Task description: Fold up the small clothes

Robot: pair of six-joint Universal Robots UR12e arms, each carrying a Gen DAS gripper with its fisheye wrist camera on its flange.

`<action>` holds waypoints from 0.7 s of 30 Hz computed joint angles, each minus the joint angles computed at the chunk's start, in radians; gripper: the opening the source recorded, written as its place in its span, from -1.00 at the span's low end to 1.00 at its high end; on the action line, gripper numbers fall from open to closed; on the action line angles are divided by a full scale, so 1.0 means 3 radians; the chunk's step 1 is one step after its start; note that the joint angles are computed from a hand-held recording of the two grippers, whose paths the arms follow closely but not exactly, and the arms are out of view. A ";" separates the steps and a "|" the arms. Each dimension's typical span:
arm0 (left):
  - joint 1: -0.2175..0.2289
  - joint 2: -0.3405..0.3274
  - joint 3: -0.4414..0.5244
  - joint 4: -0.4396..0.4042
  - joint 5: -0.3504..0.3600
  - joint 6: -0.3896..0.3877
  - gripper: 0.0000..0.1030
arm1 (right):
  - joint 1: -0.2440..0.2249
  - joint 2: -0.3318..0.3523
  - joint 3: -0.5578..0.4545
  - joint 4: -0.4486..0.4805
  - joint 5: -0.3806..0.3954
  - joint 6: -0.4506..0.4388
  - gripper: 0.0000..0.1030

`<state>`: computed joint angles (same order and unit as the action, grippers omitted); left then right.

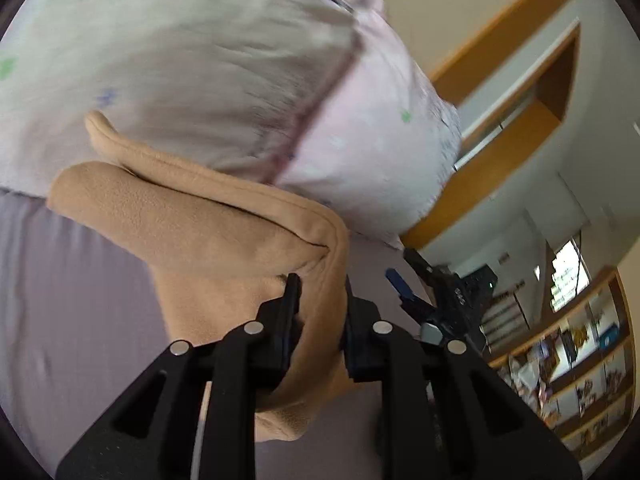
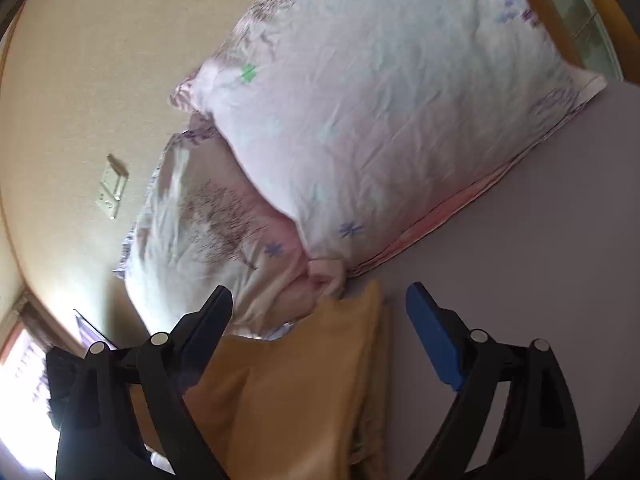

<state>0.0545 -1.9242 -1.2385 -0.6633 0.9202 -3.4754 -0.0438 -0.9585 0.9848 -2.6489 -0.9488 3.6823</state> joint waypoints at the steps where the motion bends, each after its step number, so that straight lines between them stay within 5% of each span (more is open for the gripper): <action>1: -0.0131 -0.0148 0.0229 -0.0256 0.0027 0.0212 -0.56 | -0.0004 -0.0004 -0.0003 0.0064 -0.0046 -0.0071 0.75; 4: -0.0377 -0.0448 0.0700 -0.1036 0.0091 0.0743 -0.50 | -0.0015 0.0009 -0.0058 0.0390 -0.0064 -0.0249 0.75; 6: -0.0406 -0.0494 0.0747 -0.1224 -0.0117 0.0901 -0.51 | -0.0027 0.0041 -0.0123 0.0642 0.0076 -0.0299 0.75; 10: -0.0317 -0.0267 0.0377 -0.0829 -0.0086 0.0867 -0.34 | -0.0014 0.0089 -0.0243 0.1079 0.0263 -0.0609 0.75; 13: -0.0226 -0.0097 0.0120 -0.0645 0.0273 0.0660 -0.16 | 0.0031 0.0144 -0.0412 0.1609 0.0235 -0.0933 0.75; 15: -0.0164 -0.0031 0.0021 -0.0728 0.0493 0.0544 -0.14 | 0.0041 0.0206 -0.0542 0.1983 0.0338 -0.1106 0.75; 18: -0.0085 -0.0025 -0.0047 -0.0906 0.0469 0.0330 -0.06 | 0.0063 0.0263 -0.0652 0.2409 0.0408 -0.1335 0.75; 21: -0.0053 -0.0040 -0.0100 -0.0977 0.0348 0.0321 0.07 | 0.0085 0.0239 -0.0612 0.2373 0.0336 -0.1443 0.65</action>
<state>0.0385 -1.9362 -1.2684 -0.9565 1.0244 -3.3792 -0.0184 -0.8866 0.8012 -1.9370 -0.8479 3.2494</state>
